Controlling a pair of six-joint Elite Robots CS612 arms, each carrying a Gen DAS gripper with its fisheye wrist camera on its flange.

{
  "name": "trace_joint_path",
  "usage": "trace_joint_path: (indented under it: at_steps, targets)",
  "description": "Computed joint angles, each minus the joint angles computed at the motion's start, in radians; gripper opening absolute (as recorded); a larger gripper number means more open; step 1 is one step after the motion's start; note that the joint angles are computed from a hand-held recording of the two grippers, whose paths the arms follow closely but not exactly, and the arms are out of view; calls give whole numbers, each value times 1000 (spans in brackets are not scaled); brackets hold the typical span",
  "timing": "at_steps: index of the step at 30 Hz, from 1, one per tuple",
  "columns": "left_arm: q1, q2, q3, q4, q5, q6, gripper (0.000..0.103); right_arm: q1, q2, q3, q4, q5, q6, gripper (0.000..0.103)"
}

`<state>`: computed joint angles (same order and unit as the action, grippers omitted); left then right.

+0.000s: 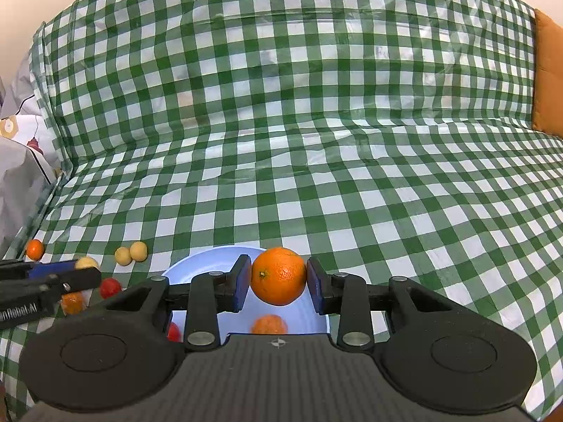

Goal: Organize fruits
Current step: 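Carry both fruits over the blue plate and open both tools to release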

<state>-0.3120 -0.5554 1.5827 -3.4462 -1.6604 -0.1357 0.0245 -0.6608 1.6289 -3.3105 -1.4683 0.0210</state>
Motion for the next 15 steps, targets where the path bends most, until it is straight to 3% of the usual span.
trace_joint_path:
  at_steps: [9,15]
  targets:
    - [-13,7,11,-43,-71,114,27,9,5,-11,4,-4,-25,36]
    - [-22,9,12,-33,-79,159,27,6,4,-10,6,0,-34,36]
